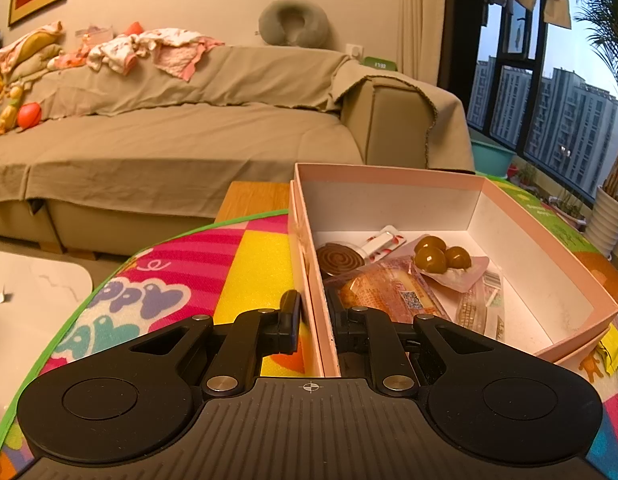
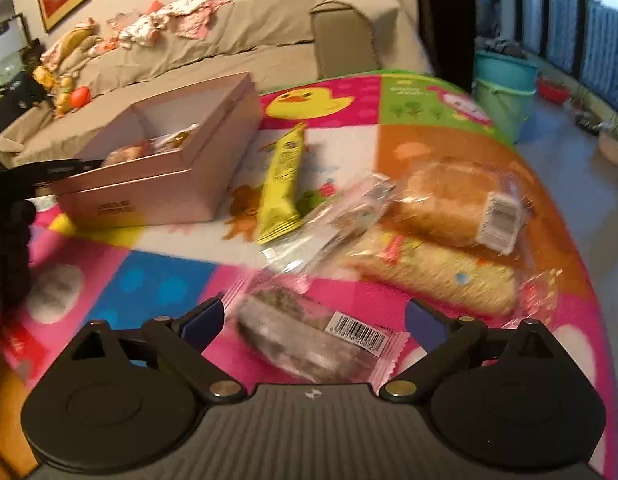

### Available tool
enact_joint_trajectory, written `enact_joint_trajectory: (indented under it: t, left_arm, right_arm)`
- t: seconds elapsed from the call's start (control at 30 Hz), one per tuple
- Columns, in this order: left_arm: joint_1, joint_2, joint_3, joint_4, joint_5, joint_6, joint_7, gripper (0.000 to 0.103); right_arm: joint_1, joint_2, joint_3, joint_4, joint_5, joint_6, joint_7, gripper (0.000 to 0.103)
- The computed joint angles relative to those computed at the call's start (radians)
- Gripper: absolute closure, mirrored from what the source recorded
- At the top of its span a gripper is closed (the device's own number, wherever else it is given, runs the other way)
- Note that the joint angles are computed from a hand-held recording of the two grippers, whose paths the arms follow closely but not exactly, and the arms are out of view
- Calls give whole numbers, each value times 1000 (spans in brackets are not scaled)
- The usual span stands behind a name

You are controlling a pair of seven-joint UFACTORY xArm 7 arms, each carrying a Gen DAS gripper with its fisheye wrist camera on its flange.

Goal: Organize objects
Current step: 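Grasp the clear bag of brown snack with the right gripper and lift it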

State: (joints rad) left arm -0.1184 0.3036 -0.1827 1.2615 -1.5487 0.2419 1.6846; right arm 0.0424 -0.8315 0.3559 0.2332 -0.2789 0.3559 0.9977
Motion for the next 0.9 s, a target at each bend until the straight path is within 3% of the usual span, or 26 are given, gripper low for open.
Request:
enact_joint_trajectory:
  t: [0.13, 0.2, 0.33, 0.37, 0.43, 0.5, 0.57, 0.63, 0.73, 0.9]
  left_arm:
    - [-1, -2, 0, -2, 1, 0, -1, 87]
    - [-1, -2, 1, -2, 1, -1, -3, 87]
    - [-1, -2, 0, -2, 3, 0, -2, 87]
    - [-1, -3, 1, -4, 10, 1, -5, 87]
    - [-2, -3, 1, -3, 26, -1, -14, 87]
    - [0, -2, -2, -2, 39, 0, -17, 87]
    - [3, -2, -5, -2, 43, 0, -21, 87]
    - [1, -3, -6, -3, 67, -7, -42, 88]
    - [-6, -21, -9, -21, 152, -38, -112, 89]
    - [4, -65, -30, -56, 103, -69, -26, 89]
  right_arm:
    - [214, -5, -147, -20, 129, -60, -92, 6]
    - [245, 0, -127, -4, 146, -58, -127, 6]
    - [87, 47, 79, 94, 33, 47, -86, 8]
    - [65, 75, 89, 111, 18, 56, -70, 13]
    - [51, 138, 62, 128, 20, 37, -38, 21]
    - [16, 151, 83, 133, -19, 17, 5, 30]
    - [16, 171, 84, 151, -46, 17, 10, 52]
    - [25, 187, 85, 169, -72, 36, 1, 62]
    - [62, 198, 68, 189, -85, 68, -18, 62]
    - [72, 212, 66, 206, -117, 103, 1, 62]
